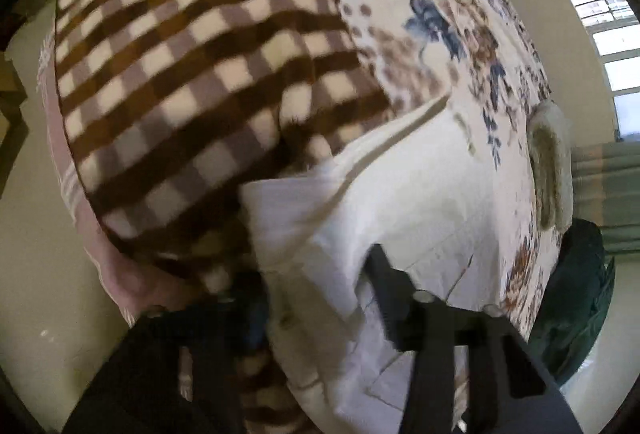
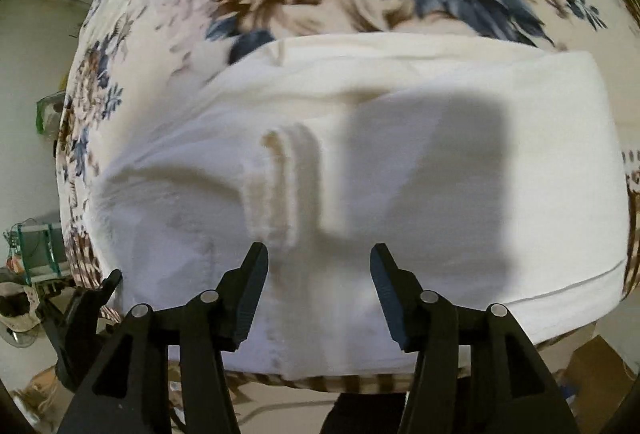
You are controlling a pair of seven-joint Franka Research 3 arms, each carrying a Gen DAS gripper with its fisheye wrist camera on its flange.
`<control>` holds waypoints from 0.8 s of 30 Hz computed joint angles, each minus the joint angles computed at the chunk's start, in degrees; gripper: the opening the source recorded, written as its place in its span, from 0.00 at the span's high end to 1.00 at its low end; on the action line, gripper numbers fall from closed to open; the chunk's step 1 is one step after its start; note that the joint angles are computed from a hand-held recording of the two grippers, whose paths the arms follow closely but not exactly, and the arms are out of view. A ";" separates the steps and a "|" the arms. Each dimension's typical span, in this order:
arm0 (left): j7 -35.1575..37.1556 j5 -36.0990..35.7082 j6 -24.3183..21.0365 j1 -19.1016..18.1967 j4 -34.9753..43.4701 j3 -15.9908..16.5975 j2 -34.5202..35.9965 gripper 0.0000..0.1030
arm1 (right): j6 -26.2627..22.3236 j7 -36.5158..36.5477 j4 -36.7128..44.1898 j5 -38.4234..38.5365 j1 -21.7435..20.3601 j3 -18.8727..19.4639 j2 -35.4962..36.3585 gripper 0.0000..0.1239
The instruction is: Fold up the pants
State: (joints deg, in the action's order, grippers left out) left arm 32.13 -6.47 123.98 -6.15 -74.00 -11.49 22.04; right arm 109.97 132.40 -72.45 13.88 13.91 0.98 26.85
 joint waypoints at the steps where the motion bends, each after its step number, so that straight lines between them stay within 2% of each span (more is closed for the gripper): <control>1: -0.51 0.77 0.98 -0.33 -0.74 0.24 -0.80 0.78 | 0.16 0.19 -1.70 -0.04 -0.17 -0.24 -1.21 0.55; 4: -0.11 4.99 3.69 -1.98 -1.65 0.58 -3.34 0.82 | 0.08 0.55 -5.30 0.02 -1.04 -0.86 -3.87 0.55; 5: 0.25 6.67 3.75 -2.68 -1.09 0.62 -3.71 0.82 | 0.91 2.08 -4.78 -0.33 -0.11 -0.45 -3.37 0.55; 7: 2.59 6.66 6.13 -2.79 -1.46 -0.02 -4.26 0.82 | 1.21 1.81 -6.23 0.34 -0.69 -0.44 -4.02 0.55; 8: 3.25 6.85 5.62 -2.84 -0.86 0.03 -3.69 0.81 | 1.56 2.02 -5.40 0.37 -0.58 -0.32 -3.13 0.55; 12: 3.86 2.42 5.69 -0.78 -1.30 -0.18 -0.69 0.73 | 0.16 1.87 -0.71 0.21 -0.44 -0.08 0.49 0.55; 13: 3.74 0.22 7.02 0.16 -2.46 -0.42 -0.19 0.70 | -0.29 1.51 -0.67 0.35 -0.60 -0.12 0.40 0.55; 15: 3.09 -2.39 10.51 0.96 -4.29 -0.76 0.14 0.71 | -1.76 1.54 2.55 0.28 -0.56 0.01 2.53 0.53; 17: 1.79 -0.62 10.54 0.11 -3.51 -0.16 0.35 0.75 | -2.76 1.04 3.67 -0.05 -0.59 -0.11 3.07 0.46; 19: 0.88 4.73 9.03 -1.98 -1.49 0.99 0.07 0.82 | -2.88 0.37 2.65 -0.71 -0.61 -0.41 2.11 0.44; 22: -0.01 8.12 10.26 -3.17 -1.21 1.19 -1.88 0.85 | -2.36 0.30 -0.62 -1.38 -0.75 -0.90 -0.46 0.41; 24: 0.41 10.39 9.91 -4.31 1.80 1.01 -2.19 0.86 | -1.42 0.49 -4.64 -1.60 -1.08 -1.23 -3.49 0.38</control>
State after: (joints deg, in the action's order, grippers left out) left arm 32.54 3.91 133.89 -10.46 -72.20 -10.48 19.86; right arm 108.55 132.88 -77.09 12.28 12.83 -0.25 23.36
